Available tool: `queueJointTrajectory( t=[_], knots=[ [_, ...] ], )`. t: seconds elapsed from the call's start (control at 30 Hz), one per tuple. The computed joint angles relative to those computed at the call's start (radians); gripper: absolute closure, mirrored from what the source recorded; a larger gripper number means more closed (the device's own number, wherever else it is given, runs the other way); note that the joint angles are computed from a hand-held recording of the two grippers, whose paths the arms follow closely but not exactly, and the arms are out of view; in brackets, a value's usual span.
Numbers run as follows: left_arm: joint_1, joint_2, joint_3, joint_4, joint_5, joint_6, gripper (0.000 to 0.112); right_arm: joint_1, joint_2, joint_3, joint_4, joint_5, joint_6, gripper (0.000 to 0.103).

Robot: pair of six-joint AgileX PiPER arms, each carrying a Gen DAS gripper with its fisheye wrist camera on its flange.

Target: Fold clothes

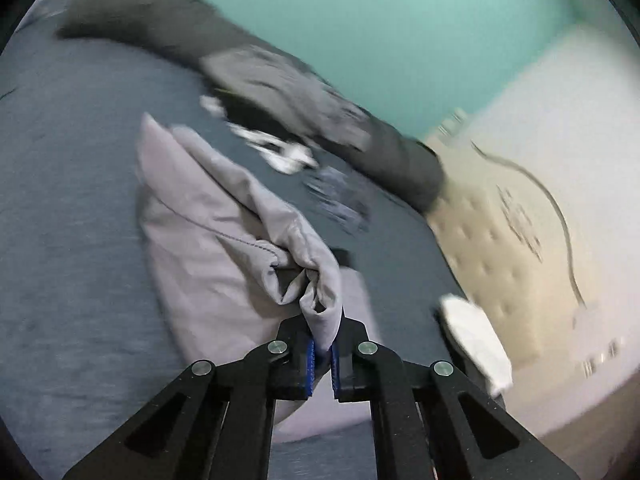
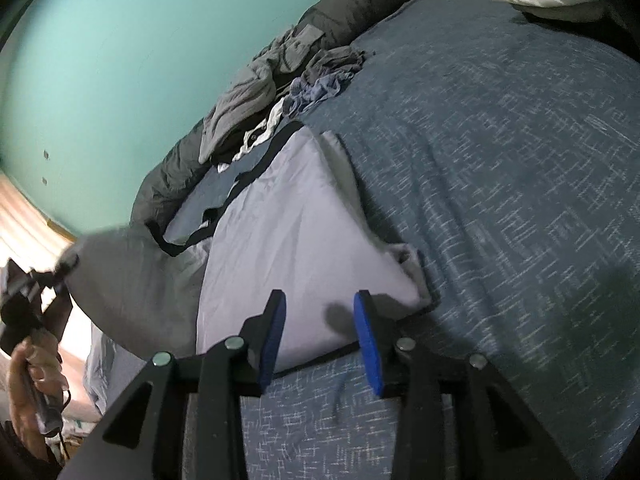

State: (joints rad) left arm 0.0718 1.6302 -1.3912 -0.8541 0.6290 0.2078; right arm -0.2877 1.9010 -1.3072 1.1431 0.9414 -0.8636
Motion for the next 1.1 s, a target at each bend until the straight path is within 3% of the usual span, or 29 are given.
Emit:
queueJointTrajectory(
  t=[0.1,0.27,0.37,0.5,0.57,0.67,0.83,0.97,1.1],
  knots=[
    [-0.162,0.135,-0.176,0.12,-0.001,-0.109,0.107,-0.028,0.009,-0.013,0.006,0.01,0.009,0.067],
    [-0.324,0.405,-0.44,0.252,0.133,-0.219,0.107,-0.059,0.024,-0.034,0.009,0.024,0.023,0.067],
    [-0.367,0.482,-0.523,0.317,0.19,-0.259,0.106,-0.061,0.027,-0.039,0.01,0.032,0.023,0.067],
    [-0.355,0.397,-0.449,0.317,0.152,-0.235,0.095,-0.056,0.024,-0.042,0.007,0.032,0.02,0.067],
    [-0.331,0.318,-0.38,0.319,0.12,-0.215,0.079,-0.052,0.022,-0.04,0.007,0.031,0.019,0.067],
    [-0.277,0.232,-0.301,0.365,0.109,-0.23,0.077,-0.041,0.017,-0.038,-0.001,0.029,0.021,0.067],
    [-0.196,0.201,-0.216,0.483,0.112,-0.294,0.077,-0.032,0.002,-0.049,0.01,0.05,0.027,0.066],
    [-0.16,0.202,-0.138,0.509,0.111,-0.282,0.077,-0.032,-0.015,-0.081,0.036,0.082,0.049,0.046],
    [-0.15,0.198,-0.066,0.461,0.097,-0.21,0.077,0.001,-0.009,-0.188,-0.014,0.115,0.12,0.038]
  ],
)
